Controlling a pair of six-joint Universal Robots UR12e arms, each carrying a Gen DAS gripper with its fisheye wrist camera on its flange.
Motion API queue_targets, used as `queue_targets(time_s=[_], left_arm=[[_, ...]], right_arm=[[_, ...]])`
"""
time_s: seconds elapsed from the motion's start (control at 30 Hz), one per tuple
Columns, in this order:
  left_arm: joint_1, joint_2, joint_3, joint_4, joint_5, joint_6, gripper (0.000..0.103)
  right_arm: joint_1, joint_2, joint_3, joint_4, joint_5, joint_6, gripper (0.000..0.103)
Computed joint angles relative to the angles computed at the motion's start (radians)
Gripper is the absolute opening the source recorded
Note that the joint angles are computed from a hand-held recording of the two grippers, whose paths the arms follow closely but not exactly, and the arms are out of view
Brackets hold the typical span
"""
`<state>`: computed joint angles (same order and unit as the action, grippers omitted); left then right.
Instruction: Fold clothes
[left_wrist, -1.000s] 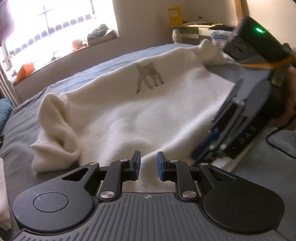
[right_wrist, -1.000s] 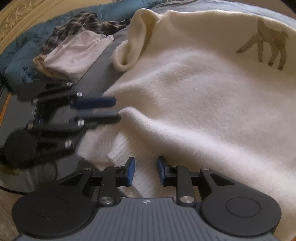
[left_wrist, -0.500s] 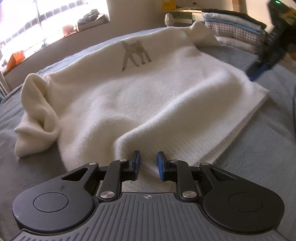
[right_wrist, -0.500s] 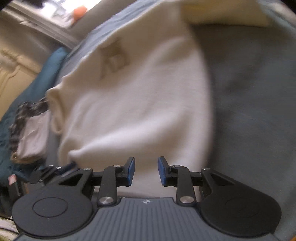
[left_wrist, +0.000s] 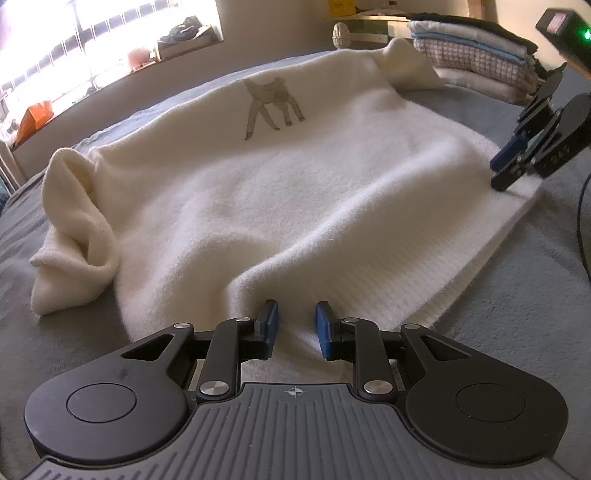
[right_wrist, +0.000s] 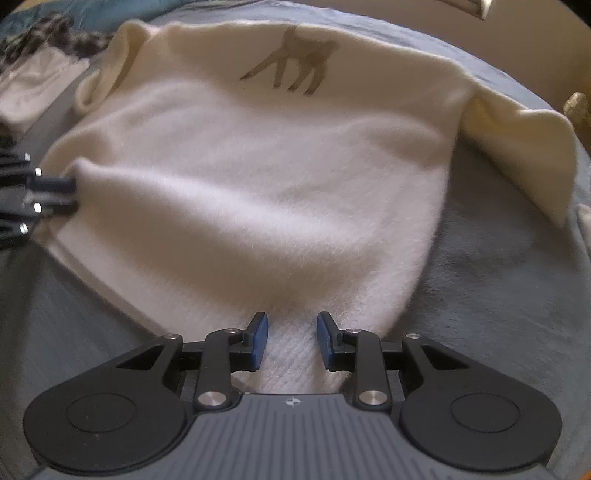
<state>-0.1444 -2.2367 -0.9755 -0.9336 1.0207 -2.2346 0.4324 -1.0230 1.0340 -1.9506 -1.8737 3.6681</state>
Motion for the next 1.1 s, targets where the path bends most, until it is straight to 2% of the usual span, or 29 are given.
queue_targets(time_s=[0.07, 0.17, 0.33, 0.43, 0.6, 0.73, 0.8, 0.97, 1.1], left_arm=[[-0.001, 0.001, -0.004, 0.009, 0.000, 0.001, 0.023], [0.000, 0.000, -0.003, 0.011, -0.002, -0.005, 0.023], [-0.002, 0.001, -0.008, 0.023, -0.003, -0.020, 0.023], [-0.003, -0.002, -0.005, 0.033, -0.006, -0.024, 0.023], [-0.006, -0.008, 0.003, 0.040, -0.009, -0.026, 0.024], [-0.007, -0.009, -0.004, 0.055, -0.011, -0.019, 0.025], [-0.007, -0.006, -0.011, 0.067, -0.011, -0.012, 0.025], [-0.006, -0.007, -0.012, 0.070, -0.014, -0.009, 0.025], [-0.006, -0.007, -0.014, 0.071, -0.016, -0.012, 0.026]], right_arm=[[0.002, 0.000, 0.009, -0.012, -0.011, -0.029, 0.028], [0.014, 0.010, -0.004, 0.002, -0.057, -0.061, 0.005], [0.019, 0.018, -0.015, 0.005, -0.101, -0.014, 0.001], [0.025, 0.028, -0.031, 0.010, -0.164, -0.021, 0.001], [0.020, 0.045, -0.056, 0.019, -0.198, -0.015, 0.001], [0.014, 0.049, -0.055, 0.037, -0.184, 0.022, 0.002], [0.008, 0.034, -0.035, 0.011, -0.160, 0.072, 0.003], [-0.023, -0.069, 0.092, -0.106, -0.007, 0.303, 0.008], [-0.013, -0.112, 0.128, -0.080, 0.024, 0.358, 0.013]])
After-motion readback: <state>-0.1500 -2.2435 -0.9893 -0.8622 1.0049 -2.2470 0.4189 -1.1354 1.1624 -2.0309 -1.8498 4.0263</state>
